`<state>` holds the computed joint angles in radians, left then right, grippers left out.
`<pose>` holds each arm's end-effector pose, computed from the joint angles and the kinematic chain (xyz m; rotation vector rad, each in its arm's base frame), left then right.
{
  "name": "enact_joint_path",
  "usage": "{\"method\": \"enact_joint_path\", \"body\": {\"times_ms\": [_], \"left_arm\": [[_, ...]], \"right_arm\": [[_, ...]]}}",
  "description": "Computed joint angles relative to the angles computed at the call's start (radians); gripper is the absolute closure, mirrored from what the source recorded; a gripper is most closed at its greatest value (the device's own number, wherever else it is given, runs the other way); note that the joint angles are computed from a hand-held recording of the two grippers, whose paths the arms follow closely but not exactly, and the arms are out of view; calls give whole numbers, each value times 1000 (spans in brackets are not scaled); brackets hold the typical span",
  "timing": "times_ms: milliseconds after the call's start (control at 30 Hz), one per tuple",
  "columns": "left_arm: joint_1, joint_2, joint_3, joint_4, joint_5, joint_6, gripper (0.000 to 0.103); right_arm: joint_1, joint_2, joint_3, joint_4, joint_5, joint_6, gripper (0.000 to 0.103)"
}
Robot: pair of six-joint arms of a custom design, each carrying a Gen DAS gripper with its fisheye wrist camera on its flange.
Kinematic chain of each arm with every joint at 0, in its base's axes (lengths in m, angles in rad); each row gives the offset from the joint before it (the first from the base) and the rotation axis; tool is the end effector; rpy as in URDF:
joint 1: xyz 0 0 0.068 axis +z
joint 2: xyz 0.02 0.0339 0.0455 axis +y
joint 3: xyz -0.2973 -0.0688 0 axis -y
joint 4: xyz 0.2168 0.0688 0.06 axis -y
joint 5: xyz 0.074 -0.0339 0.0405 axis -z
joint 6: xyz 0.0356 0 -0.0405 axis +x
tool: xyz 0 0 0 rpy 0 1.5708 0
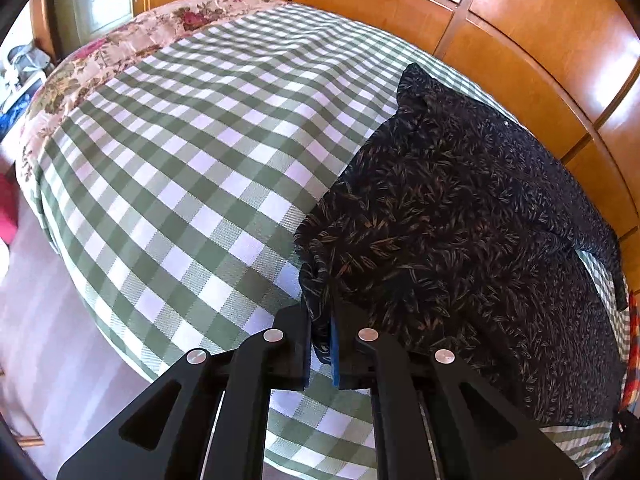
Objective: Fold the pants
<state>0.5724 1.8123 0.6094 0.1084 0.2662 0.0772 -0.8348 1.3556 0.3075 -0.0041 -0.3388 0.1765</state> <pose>0.2360 0.1409 0.1252 -0.5564 2.5466 -0.1288 0.1229 -0.1181 0.1526 1.1292 2.2774 0.1933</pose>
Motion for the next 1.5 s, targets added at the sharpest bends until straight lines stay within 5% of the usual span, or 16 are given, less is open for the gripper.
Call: {"method": "enact_joint_path", "body": {"times_ms": [100,167,267,433,500,533,767,1167,1367,1433,1500], "left_arm": [[21,-39,-5,-21,-8,17,77],[58,-76,-7,-31,1,26,77],[132,-134,20,-64,88,20,77],[77,-134,120,-112,119,-48,76],[32,-109,167,-102,120,-82,53],[11,-95,187,-91,122,-94,50],[-177,141,520,-192,39,-165,49],[-285,616,1260,-566,-88,-191,43],[-298,829,1615,-755,-120,-212,44],[-303,837,1627,-744,-94,-183,76],[-321,789,1532,-667,-122,-141,92]], "right_arm": [[-25,-25,11,-37,-18,-7,82],[5,-90,22,-69,52,7,64],[76,-236,47,-151,156,20,57],[449,-293,97,-165,356,170,47],[634,-226,129,-124,426,234,43],[709,-173,148,-91,449,260,42],[1042,187,318,65,444,360,40],[1141,423,498,103,362,407,35],[1147,457,558,57,353,406,30],[1147,461,569,43,354,400,29],[1151,471,582,31,355,400,29]]}}
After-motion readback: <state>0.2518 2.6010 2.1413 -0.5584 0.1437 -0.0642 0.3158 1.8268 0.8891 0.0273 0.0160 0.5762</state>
